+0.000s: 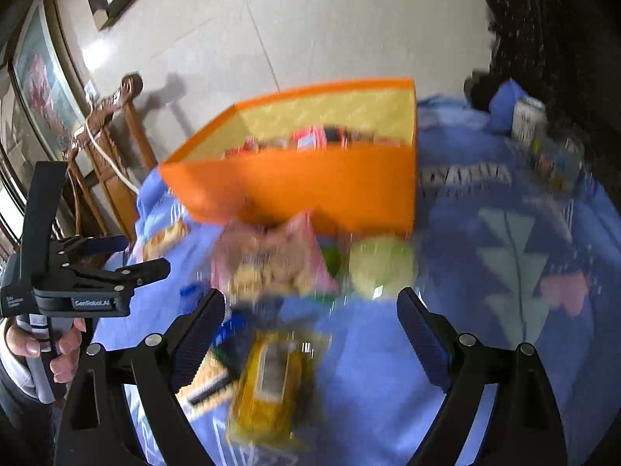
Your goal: Organize snacks
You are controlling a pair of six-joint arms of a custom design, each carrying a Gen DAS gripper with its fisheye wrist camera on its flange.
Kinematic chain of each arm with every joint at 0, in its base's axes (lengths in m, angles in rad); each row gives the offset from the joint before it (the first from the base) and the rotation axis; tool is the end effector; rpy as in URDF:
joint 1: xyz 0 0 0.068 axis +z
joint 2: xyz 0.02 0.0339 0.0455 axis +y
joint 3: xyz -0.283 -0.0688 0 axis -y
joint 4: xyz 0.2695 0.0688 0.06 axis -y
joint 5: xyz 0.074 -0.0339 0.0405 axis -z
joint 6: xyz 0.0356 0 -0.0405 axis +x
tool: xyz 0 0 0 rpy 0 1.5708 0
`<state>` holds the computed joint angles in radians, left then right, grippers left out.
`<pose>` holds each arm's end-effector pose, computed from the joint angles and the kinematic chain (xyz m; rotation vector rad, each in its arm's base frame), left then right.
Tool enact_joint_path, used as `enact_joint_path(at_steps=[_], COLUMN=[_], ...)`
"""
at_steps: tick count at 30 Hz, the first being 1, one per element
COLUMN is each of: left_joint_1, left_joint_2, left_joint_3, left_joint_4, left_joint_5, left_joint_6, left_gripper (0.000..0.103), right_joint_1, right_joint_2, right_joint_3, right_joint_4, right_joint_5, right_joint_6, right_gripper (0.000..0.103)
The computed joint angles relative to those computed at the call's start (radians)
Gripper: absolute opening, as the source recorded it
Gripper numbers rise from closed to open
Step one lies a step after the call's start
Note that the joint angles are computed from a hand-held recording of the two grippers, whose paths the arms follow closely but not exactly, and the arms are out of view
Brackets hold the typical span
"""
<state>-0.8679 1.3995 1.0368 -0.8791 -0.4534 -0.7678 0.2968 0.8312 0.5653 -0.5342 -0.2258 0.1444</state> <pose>0.1924 -0.2030 0.2525 0.0305 2.5910 0.0948 0.1705 0.0605 0.2317 -0.2921 2.3794 0.4775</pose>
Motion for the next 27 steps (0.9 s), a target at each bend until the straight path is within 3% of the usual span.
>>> enact_joint_path(at_steps=[7, 27], left_joint_1=[-0.032, -0.107], left_joint_2=[-0.02, 0.043], left_joint_3=[-0.123, -0.055], left_joint_4=[0.083, 0.056], left_joint_5=[0.077, 0.037], left_joint_6=[-0.09, -0.121], left_gripper=[0.099, 0.099], right_joint_1=[0.003, -0.04], right_joint_2=[-0.072, -0.136], right_joint_3=[-0.094, -0.14], right_joint_4=[-0.029, -0.073], right_joint_5=[-0.029, -0.093], right_joint_6=[0.042, 0.007], right_gripper=[0.091, 0.091])
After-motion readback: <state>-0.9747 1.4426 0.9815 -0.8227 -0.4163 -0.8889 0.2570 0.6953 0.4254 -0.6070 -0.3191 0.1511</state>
